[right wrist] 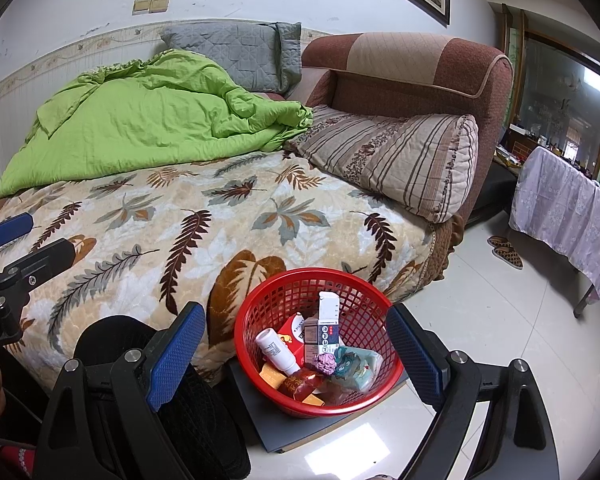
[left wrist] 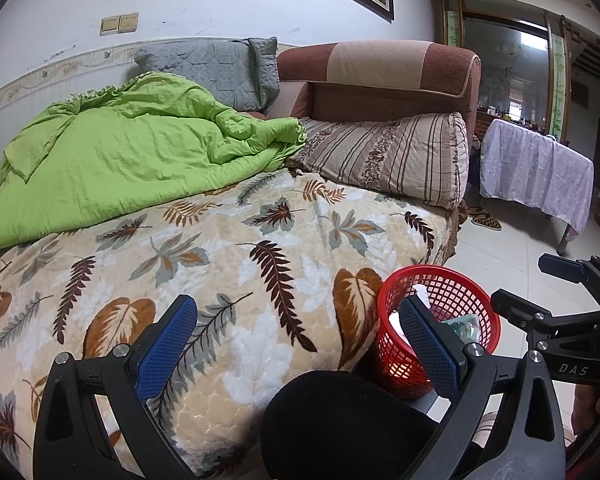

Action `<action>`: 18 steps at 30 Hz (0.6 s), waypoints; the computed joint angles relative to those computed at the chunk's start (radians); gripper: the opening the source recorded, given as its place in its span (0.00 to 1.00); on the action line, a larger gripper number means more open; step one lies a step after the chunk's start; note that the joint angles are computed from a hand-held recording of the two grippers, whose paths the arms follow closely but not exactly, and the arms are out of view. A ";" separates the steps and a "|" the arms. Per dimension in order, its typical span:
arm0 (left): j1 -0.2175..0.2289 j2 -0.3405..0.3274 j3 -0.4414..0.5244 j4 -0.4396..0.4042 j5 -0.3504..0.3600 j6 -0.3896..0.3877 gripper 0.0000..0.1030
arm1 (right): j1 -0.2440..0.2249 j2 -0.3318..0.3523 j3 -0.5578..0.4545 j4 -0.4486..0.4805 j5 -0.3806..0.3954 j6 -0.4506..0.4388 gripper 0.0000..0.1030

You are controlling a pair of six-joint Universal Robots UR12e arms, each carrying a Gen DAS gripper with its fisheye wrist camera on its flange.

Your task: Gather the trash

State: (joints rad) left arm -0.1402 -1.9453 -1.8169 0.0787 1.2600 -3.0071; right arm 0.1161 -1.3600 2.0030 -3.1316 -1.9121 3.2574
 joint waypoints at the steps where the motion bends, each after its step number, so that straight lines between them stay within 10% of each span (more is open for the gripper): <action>1: 0.002 0.000 -0.001 -0.001 -0.002 0.000 0.98 | 0.000 0.000 -0.001 0.001 0.000 0.000 0.91; 18: 0.063 -0.019 0.016 -0.041 0.150 -0.179 0.98 | 0.010 0.090 -0.129 0.085 0.164 -0.130 0.92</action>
